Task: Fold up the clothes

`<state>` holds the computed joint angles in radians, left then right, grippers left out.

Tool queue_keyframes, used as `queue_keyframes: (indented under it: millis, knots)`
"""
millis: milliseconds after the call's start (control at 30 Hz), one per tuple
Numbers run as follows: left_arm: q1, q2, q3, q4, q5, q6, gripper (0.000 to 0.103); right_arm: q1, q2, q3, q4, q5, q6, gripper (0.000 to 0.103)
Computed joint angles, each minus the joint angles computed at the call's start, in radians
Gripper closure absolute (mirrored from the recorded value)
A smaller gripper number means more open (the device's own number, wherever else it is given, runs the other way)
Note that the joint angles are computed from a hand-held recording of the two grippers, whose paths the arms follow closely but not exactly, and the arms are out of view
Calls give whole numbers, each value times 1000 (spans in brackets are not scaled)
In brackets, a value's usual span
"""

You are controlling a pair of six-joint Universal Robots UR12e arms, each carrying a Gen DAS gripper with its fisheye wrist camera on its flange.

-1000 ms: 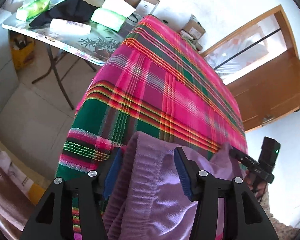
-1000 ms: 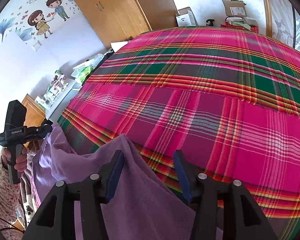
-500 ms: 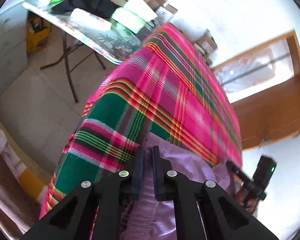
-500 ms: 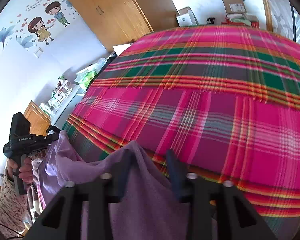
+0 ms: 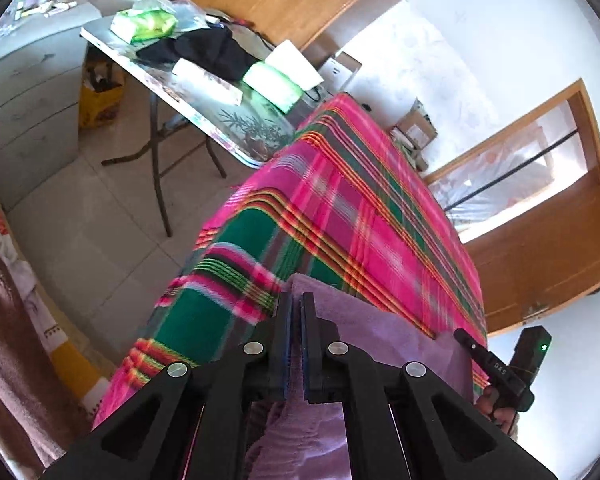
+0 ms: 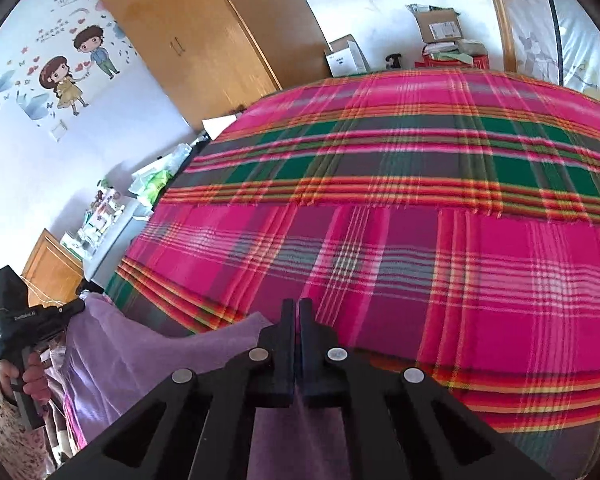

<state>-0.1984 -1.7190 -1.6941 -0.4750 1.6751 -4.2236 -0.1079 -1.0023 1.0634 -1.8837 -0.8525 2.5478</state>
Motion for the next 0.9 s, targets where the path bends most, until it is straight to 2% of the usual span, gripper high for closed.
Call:
queue_keyframes:
  millis: [100, 167, 333, 433, 500, 533, 600, 700, 833, 900]
  knots:
    - [-3, -15, 26, -61, 27, 21, 99, 1, 0, 6, -17, -14, 16, 101]
    - [0, -25, 44, -103, 19, 14, 99, 0, -1, 8, -29, -17, 27, 101]
    - [-2, -28, 49, -116, 34, 15, 99, -9, -17, 32, -84, -13, 43, 99]
    - [-5, -33, 62, -151, 45, 13, 98, -14, -52, 81, -160, 3, 26, 99]
    - [-9, -35, 69, -168, 55, 9, 97, -17, -83, 116, -176, 33, -45, 98]
    - [-11, -35, 72, -177, 58, 4, 97, -18, -98, 129, -156, 49, -100, 92]
    - [-12, -30, 68, -178, 55, 5, 95, -19, -126, 150, -96, 74, -205, 86]
    - [-21, -15, 62, -200, 79, -12, 95, -14, -162, 180, -8, 88, -332, 84]
    - [-39, 12, 47, -238, 122, -51, 86, 4, -225, 252, 107, 80, -575, 78]
    - [-41, 31, 23, -231, 98, -90, 82, 9, -245, 273, 176, 73, -674, 75]
